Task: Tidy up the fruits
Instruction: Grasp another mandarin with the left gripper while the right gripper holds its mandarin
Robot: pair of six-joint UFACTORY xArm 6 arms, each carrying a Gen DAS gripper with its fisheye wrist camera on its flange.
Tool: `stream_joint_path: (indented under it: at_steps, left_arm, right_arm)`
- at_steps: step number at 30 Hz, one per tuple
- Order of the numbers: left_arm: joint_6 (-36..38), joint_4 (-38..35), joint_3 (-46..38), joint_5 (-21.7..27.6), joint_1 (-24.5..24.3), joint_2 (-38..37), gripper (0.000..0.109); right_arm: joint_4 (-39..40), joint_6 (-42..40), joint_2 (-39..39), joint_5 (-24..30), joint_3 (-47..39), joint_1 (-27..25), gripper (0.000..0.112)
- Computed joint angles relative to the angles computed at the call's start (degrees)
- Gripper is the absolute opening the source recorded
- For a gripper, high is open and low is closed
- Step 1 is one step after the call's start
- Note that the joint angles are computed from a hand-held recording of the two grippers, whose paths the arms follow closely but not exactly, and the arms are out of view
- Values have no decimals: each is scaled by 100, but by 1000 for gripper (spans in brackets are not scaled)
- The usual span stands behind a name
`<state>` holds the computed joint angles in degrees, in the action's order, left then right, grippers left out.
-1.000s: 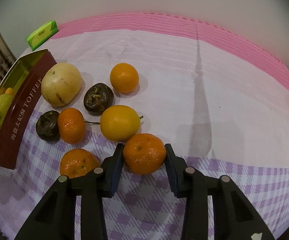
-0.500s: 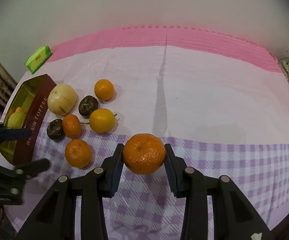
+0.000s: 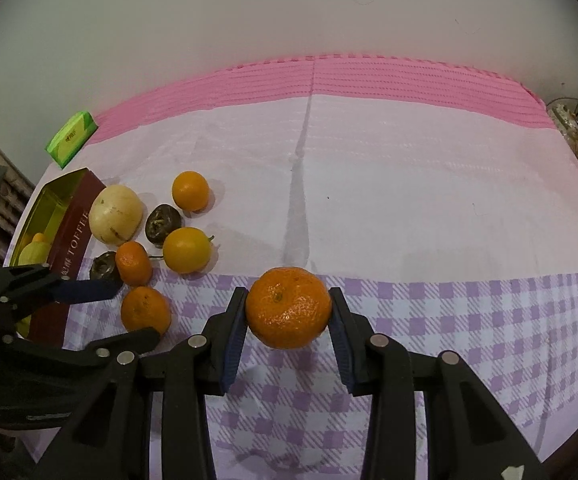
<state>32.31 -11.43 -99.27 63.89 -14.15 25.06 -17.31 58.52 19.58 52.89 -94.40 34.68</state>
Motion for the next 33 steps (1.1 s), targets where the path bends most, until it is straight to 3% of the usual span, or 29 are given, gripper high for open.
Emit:
stream_joint_path:
  at_steps: [8,24,33]
  left_arm:
    - [-107,-5,-194,145,7,186,42]
    - [291,-369,299,164,287,-385,41]
    - [195,-541,-291,260,761,-307,41]
  right_arm:
    - [83,-131,69,23,-69,18,36]
    - [203,-319,324,261,-352,48,36]
    - [258,-381,401,392,-449,51,36]
